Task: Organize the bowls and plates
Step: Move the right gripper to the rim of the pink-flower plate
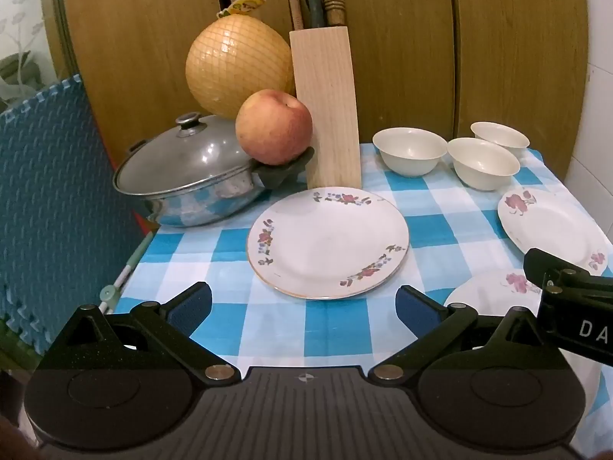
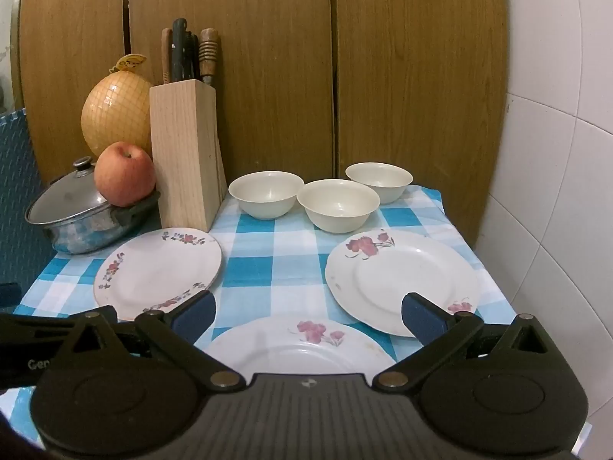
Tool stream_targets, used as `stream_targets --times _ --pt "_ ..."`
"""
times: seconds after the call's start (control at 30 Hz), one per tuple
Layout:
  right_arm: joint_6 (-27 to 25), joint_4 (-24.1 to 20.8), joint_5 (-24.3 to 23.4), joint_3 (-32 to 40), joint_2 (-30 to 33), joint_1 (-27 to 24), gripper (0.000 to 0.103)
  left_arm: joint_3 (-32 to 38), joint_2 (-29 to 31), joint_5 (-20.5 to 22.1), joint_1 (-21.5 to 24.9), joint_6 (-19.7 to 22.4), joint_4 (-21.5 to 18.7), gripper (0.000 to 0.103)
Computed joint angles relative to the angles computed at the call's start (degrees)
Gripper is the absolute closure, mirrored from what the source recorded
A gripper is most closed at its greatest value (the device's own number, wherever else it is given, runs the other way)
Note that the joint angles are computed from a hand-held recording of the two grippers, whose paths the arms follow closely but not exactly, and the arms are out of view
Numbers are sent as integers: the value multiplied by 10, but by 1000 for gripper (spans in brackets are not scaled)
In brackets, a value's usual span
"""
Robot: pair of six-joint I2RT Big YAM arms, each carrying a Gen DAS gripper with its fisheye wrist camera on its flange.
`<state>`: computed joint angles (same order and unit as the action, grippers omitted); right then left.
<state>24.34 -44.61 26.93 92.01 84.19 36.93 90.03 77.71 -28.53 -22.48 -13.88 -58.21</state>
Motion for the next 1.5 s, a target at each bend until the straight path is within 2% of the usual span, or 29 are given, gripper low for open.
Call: stream_targets --times 0.77,0.93,1.07,1.23,1.3,1.4,1.5 --pt "0 -3 -4 -3 -3 -3 4 -1 0 -1 -6 -5 -3 0" --pt "-4 -3 -6 -19 -13 -9 4 1 3 14 -3 2 -7 0" --pt "2 -22 -14 -25 -18 -18 4 6 10 25 -8 11 -17 0" --pt "10 -41 -23 -35 -25 -33 4 -20 7 8 -21 45 42 0" --pt "13 -48 -24 -36 -26 -37 4 -19 11 13 -23 43 40 0" --pt "17 -60 -31 -37 -25 -42 4 10 31 24 -22 40 -22 0" --pt "15 -68 -32 -40 -27 -44 4 14 37 30 -24 39 -30 0"
